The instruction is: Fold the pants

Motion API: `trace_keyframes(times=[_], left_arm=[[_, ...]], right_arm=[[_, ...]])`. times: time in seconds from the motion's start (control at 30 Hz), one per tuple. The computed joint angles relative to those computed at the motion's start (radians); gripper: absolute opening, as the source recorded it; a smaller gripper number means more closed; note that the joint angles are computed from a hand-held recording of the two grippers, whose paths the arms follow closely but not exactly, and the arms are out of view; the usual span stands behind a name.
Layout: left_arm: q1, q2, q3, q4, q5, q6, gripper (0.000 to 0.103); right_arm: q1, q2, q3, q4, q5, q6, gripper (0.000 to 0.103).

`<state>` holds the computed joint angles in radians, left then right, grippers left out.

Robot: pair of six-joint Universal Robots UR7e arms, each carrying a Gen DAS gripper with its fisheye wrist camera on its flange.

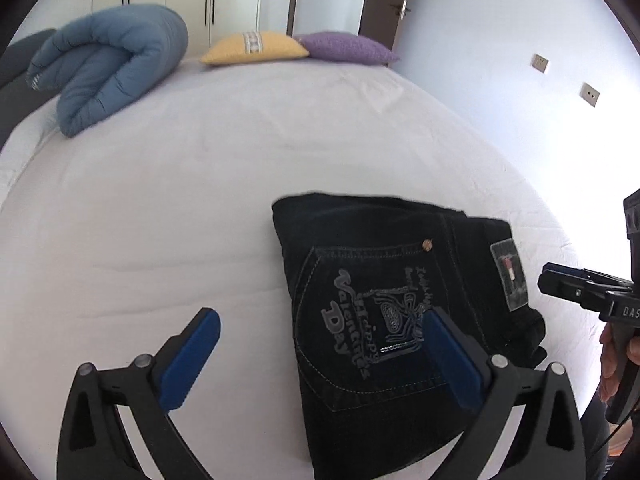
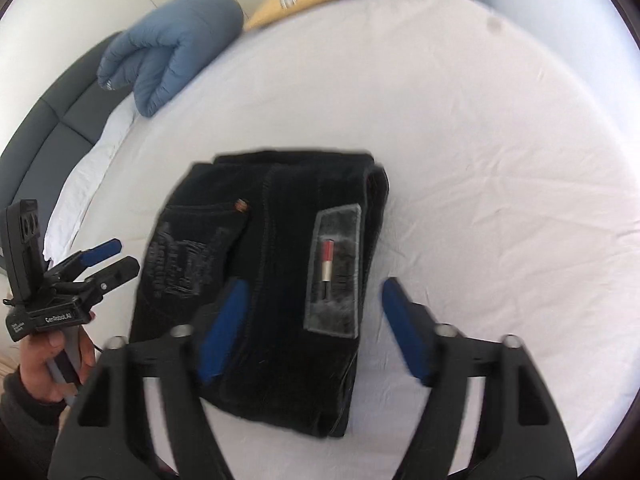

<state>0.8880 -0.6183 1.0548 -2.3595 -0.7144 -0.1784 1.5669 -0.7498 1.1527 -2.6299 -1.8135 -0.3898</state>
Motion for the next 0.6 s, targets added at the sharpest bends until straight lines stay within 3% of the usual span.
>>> trace_keyframes(times=[0.13, 0.27, 0.33, 0.4, 0.43, 0.47, 0.53, 0.6], left_arm=[[-0.089, -0.058, 0.115, -0.165, 0.188, 0.037, 0.103], [-0.168, -0.071, 0.167, -0.509, 0.285, 0.224, 0.103], [-0.209, -0.095, 0.192, -0.604, 0.321, 0.269, 0.103], [-0.234, -0.113, 0.213, -0.695, 0.312, 0.312, 0.103], [-0.245, -0.128, 0.228, -0.738, 0.298, 0.324, 0.103], [-0.255, -0.149, 0.247, -0.772, 0.285, 0.313, 0.103], [-0.272, -0.147, 0.260, -0.901, 0.274, 0.382, 0.103], [-0.290, -0.155, 0.258, -0.934, 0.280, 0.468, 0.103]], right_arm=[[0.064, -0.079, 0.150, -0.210, -0.042, -0.042, 0.076], [0.146, -0.143, 0.307, -0.532, -0.113, -0.162, 0.076], [0.194, -0.132, 0.334, -0.697, -0.121, -0.227, 0.077], [0.229, -0.146, 0.395, -0.889, -0.115, -0.303, 0.089], [0.243, -0.149, 0.411, -0.952, -0.101, -0.327, 0.100], [0.253, -0.164, 0.438, -1.000, -0.079, -0.340, 0.102], [0.274, -0.199, 0.469, -1.002, -0.064, -0.326, 0.102], [0.293, -0.230, 0.484, -0.963, -0.076, -0.283, 0.102]])
